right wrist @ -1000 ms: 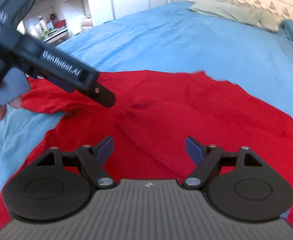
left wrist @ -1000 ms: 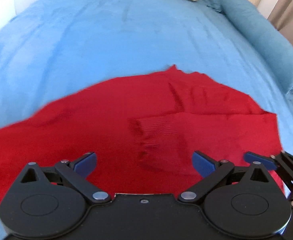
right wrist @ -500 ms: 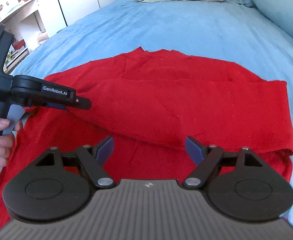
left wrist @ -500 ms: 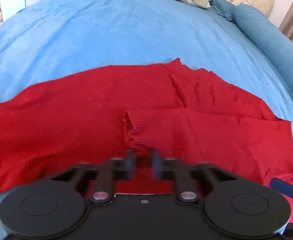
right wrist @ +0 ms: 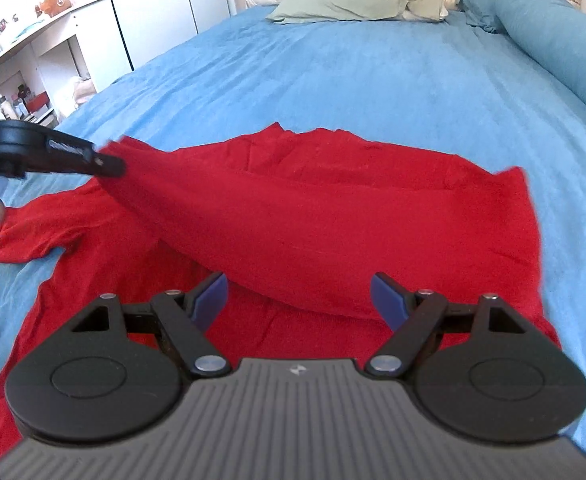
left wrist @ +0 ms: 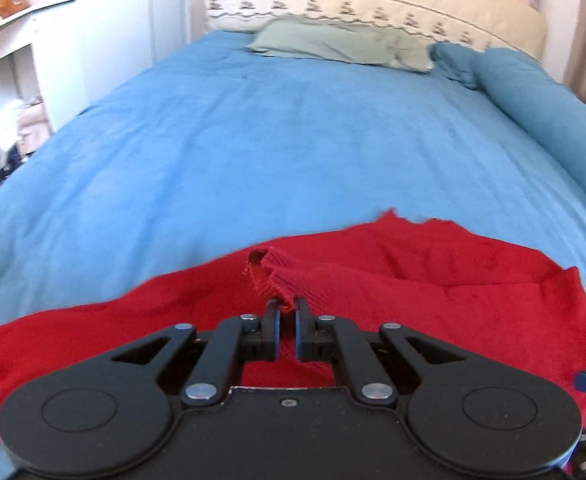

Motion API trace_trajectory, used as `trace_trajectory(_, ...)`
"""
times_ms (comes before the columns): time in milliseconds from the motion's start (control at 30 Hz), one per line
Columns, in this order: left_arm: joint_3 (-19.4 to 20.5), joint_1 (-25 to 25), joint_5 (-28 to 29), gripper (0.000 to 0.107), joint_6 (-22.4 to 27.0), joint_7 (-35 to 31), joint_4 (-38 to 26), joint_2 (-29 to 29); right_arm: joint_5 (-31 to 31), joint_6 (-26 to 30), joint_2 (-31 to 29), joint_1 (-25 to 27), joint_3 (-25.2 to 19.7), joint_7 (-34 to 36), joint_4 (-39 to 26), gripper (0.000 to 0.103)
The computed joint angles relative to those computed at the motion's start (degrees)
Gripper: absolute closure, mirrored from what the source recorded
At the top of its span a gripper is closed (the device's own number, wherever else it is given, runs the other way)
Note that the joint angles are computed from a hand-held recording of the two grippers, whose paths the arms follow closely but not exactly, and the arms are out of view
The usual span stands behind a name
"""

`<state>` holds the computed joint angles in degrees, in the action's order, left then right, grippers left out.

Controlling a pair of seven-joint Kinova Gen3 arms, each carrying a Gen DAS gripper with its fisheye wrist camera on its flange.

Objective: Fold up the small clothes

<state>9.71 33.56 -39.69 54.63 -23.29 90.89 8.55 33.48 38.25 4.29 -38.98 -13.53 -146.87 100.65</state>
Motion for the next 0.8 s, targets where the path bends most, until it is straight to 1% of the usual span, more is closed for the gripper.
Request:
trace_trajectory(100, -0.4, -0.2, -0.8, 0.101, 0.3, 1.4, 1.8, 0.0, 0.3, -0.1, -0.1, -0.1, 0.0, -1.0, 0.6, 0.009)
trace_trajectory(200, -0.5, -0.9, 0.0, 0.100, -0.6, 1.3, 3.5, -0.1, 0.8, 0.4, 0.2, -0.3, 0.1, -2.7, 1.0, 0.009)
trace_trajectory(233, -0.3, -1.1, 0.5, 0.099, -0.5, 0.8, 3.5, 0.2, 0.7, 0.6, 0.3, -0.3, 0.1, -3.1, 0.9, 0.009)
trace_trajectory(300, -0.2, -0.7, 0.9, 0.089, 1.1, 0.6, 2.8, 0.8, 1.1, 1.2, 0.6, -0.3, 0.4, -3.9, 0.9, 0.009)
trace_trajectory(333, -0.1, 0.0, 0.2, 0.070, 2.4, 1.4, 2.4, 1.0, 1.5, 1.6, 0.8, -0.4, 0.5, -4.5, 0.9, 0.009)
trace_trajectory(367, -0.1, 0.9, -1.1, 0.047, 3.1, 2.7, 2.3, 0.8, 1.8, 1.9, 1.0, -0.3, 0.7, -4.6, 0.8, 0.009)
trace_trajectory(400, 0.5, 1.1, -2.6, 0.039, 3.0, 4.1, 3.0, 0.2, 2.5, 2.3, 1.1, -0.4, 0.9, -5.0, 0.7, 0.009)
trace_trajectory(433, 0.0, 2.2, -4.0, 0.034, 2.6, 5.3, 3.4, -0.1, 4.2, 3.1, 1.4, -0.7, 1.1, -6.2, 0.6, 0.009)
trace_trajectory(467, 0.0, 2.7, -4.8, 0.034, 2.0, 5.6, 3.7, -0.7, 5.7, 4.0, 1.8, -0.9, 1.4, -7.1, 0.4, 0.009)
trace_trajectory(500, 0.8, 2.1, -4.7, 0.034, 1.3, 5.0, 3.9, -1.0, 6.7, 4.6, 2.1, -1.0, 1.6, -7.8, 0.3, 0.009)
trace_trajectory(600, 1.6, 0.9, -2.4, 0.034, -1.1, 0.9, 3.6, -1.0, 9.9, 6.4, 3.2, -1.3, 2.5, -10.5, 0.7, 0.009)
trace_trajectory(667, 1.7, 0.5, -1.3, 0.034, -3.1, -1.4, 3.9, -0.8, 9.8, 7.3, 3.6, -0.9, 2.9, -10.8, 1.4, 0.009)
trace_trajectory(733, 1.5, -0.1, 0.4, 0.034, -4.9, -3.4, 4.2, -0.5, 9.1, 5.8, 2.9, 0.1, 3.3, -11.4, 3.6, 0.009)
trace_trajectory(800, 0.9, -0.5, 1.6, 0.034, -5.9, -4.1, 4.4, 0.0, 10.8, 4.7, 2.1, 0.3, 3.1, -12.8, 5.9, 0.009)
